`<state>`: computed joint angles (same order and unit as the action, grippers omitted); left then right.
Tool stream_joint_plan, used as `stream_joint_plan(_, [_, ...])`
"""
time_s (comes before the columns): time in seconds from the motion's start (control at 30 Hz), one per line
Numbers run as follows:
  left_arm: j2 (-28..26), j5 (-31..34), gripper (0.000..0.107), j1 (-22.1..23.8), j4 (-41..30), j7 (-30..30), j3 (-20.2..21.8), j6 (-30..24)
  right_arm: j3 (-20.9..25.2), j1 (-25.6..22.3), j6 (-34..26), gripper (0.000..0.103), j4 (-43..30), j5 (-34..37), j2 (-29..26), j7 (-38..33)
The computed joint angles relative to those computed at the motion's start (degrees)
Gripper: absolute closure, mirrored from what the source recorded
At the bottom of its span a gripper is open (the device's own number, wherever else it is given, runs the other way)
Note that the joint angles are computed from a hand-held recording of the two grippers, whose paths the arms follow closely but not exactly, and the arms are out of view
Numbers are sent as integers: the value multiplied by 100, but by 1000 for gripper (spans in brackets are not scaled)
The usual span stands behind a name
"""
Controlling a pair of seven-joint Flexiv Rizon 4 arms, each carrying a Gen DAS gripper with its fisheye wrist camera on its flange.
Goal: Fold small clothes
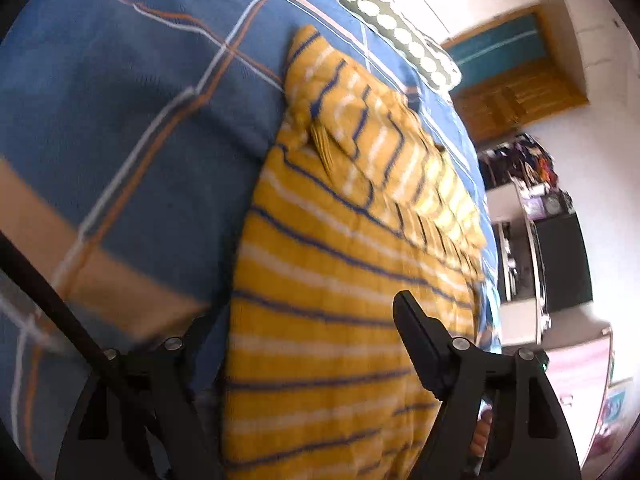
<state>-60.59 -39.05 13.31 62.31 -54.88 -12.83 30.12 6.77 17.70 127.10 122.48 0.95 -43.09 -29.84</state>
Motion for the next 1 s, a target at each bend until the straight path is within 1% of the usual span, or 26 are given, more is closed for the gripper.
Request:
stream_joint_plan(0.03, [83, -35, 44, 57, 152, 67, -30, -36, 60, -1, 99, 70, 41, -26, -13, -13])
stream_joint_plan(0.07, [167, -97, 49, 123, 323, 108, -54, -83, 115, -2, 164, 70, 82, -55, -11, -11])
stream_joint_plan(0.1, [270, -195, 61, 200, 550, 124, -73, -118, 195, -36, 254, 70, 131, -119, -20, 4])
stream_joint_plan(0.17, [466, -407, 70, 323, 1000, 272, -102, -76, 321, -70, 490, 70, 248, -203, -44, 48])
stream_joint_plan(0.2, [598, -551, 70, 393, 1291, 436, -137, -5, 375, -63, 604, 70, 317, -227, -53, 75])
stream_joint_plan(0.27, [872, -854, 71, 510, 1839, 799, -190, 119, 376, 67, 787, 70, 443, -126, -33, 91])
stream_joint_plan(0.4, [1270, -1418, 71, 672, 2654, 1289, -169, -25, 592, 11, 1465, 70, 672, -255, -211, 297])
stream_joint_plan(0.5, [1516, -1883, 71, 683, 3214, 1631, -96, -46, 618, 151, 1843, 70, 785, -196, -330, 408])
stream_joint_plan(0.67, [1794, -2434, 70, 603, 3826, 1920, 110, -154, 672, 326, 2442, 70, 961, -256, -545, 520])
stream_joint_plan(0.73, [1916, -2466, 65, 491, 4011, 2148, 234, -29, 706, 348, 2599, 70, 1035, -429, -629, 555])
stream_joint_plan(0.83, [2150, -2458, 57, 247, 4297, 2519, 361, 329, 609, 566, 2242, 70, 1085, -431, -565, 522])
stream_joint_plan(0.9, [2320, -2447, 56, 103, 4520, 2752, 433, 604, 564, 711, 1974, 70, 1051, -400, -523, 450])
stream_joint_plan(0.93, [2373, -2445, 55, 36, 4600, 2819, 452, 726, 532, 807, 1890, 70, 1067, -288, -465, 394])
stream_joint_plan(1.0, [2452, -2405, 55, -25, 4700, 2847, 487, 811, 331, 1194, 1787, 70, 1157, 280, -196, 77])
